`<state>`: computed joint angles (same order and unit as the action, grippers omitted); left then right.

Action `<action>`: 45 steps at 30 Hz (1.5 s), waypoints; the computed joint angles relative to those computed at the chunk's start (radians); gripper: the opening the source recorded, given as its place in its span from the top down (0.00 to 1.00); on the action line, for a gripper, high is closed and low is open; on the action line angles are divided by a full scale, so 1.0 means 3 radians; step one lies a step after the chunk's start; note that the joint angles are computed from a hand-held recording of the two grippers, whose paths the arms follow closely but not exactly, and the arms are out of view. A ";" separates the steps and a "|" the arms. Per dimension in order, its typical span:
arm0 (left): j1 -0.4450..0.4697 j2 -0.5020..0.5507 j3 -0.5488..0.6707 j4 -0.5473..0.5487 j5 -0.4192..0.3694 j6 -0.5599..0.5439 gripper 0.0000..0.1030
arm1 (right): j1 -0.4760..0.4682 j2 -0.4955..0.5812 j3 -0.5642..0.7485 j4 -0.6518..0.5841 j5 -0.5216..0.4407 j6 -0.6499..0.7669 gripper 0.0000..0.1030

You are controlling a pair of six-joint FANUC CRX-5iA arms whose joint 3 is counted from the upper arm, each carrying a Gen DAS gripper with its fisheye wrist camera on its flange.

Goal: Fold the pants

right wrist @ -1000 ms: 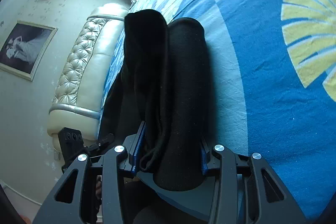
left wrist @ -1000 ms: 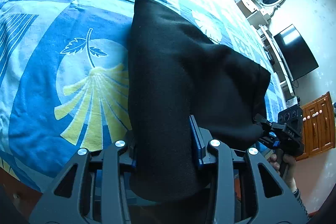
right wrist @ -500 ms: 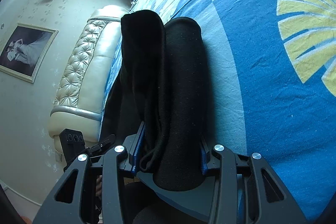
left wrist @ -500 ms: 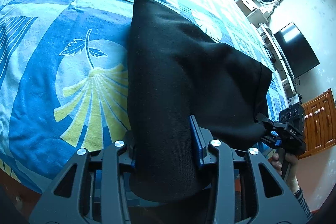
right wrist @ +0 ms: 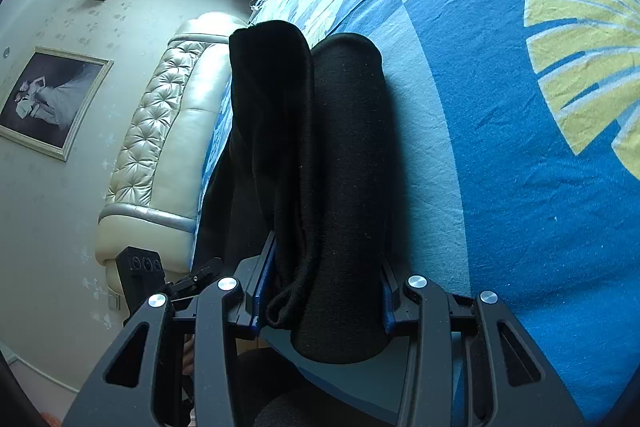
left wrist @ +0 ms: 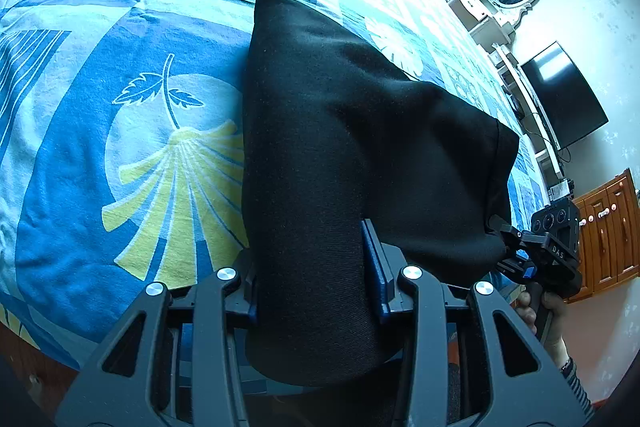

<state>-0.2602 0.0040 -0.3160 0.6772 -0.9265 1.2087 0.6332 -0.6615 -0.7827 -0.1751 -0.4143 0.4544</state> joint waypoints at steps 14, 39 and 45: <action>0.0010 0.0004 -0.0010 0.0016 -0.0001 -0.0018 0.60 | -0.0084 0.0034 0.0066 -0.0176 -0.0036 0.0191 0.59; 0.0175 0.0715 0.0441 0.0872 -0.0013 -0.0583 0.17 | -0.1826 0.1302 0.1381 -0.2528 -0.1027 0.2916 0.25; 0.0113 0.0999 0.0743 0.0682 -0.0121 -0.0546 0.53 | -0.1655 0.1375 0.1438 -0.2263 -0.1030 0.2889 0.57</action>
